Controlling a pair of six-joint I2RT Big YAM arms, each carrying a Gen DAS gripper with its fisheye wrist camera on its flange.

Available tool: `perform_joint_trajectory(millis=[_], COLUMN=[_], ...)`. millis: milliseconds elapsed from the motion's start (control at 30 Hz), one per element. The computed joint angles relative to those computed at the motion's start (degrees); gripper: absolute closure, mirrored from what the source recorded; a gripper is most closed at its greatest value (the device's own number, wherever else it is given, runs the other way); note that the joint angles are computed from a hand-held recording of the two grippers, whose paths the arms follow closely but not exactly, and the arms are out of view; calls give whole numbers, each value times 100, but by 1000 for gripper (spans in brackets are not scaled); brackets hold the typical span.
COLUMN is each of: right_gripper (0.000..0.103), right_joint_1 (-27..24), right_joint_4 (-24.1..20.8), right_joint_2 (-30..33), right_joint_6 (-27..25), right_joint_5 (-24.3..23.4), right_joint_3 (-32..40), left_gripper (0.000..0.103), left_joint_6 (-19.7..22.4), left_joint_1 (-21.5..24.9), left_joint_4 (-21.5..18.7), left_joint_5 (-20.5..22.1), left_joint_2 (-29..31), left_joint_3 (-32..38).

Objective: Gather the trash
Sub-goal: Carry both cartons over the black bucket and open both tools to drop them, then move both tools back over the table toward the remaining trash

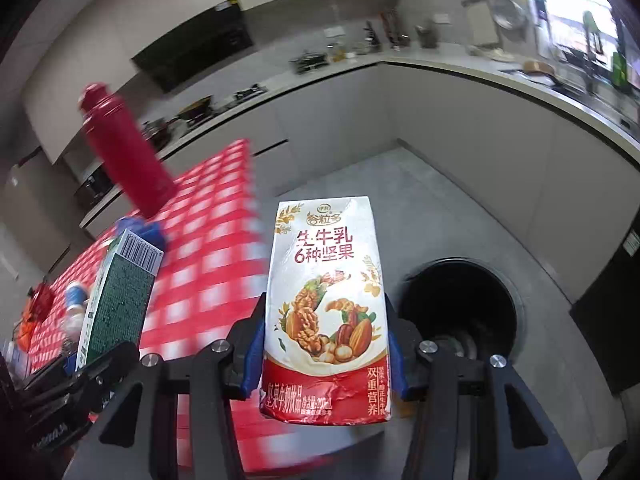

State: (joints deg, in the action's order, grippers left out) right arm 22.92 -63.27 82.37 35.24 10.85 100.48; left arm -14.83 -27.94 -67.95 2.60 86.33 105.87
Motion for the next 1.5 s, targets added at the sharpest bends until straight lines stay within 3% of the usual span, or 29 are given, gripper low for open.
perform_joint_trajectory(millis=[233, 533, 767, 833, 900, 1000, 1133, 1333, 1500], right_gripper=[52, 51, 51, 51, 30, 28, 28, 28, 28], right_joint_1=[-1384, -2354, -2563, -2545, -2543, -2569, -2621, -2501, -2314], right_joint_4=[236, 484, 578, 491, 411, 475, 448, 193, -124], right_joint_2=[-369, 170, 704, 930, 1043, 1042, 988, 682, 436], right_joint_6=[-687, -1617, -1978, -2050, -2074, -2044, -1937, -1812, -1642], right_joint_5=[-877, -1769, -2199, -2289, -2272, -2222, -2185, -1889, -1566], right_joint_3=[-977, -1523, -1520, -1381, -1300, -1272, -1176, -1015, -814], left_gripper=[48, 48, 47, 38, 28, 23, 23, 23, 23], left_joint_6=[-524, -1022, -1177, -1285, -1409, -1536, -1678, -1567, -1393], left_joint_1=[-798, -1010, -1025, -1016, -1013, -1001, -1033, -1166, -1215], left_joint_4=[89, -71, -269, -560, -829, -839, -924, -1234, -1368], left_joint_5=[-108, -198, -134, -98, -198, -390, -621, -1022, -1038], left_joint_2=[1038, 2067, 2554, 2752, 2855, 2718, 2522, 2326, 1980], left_joint_3=[674, 918, 1059, 1334, 1557, 1515, 1557, 1918, 1965])
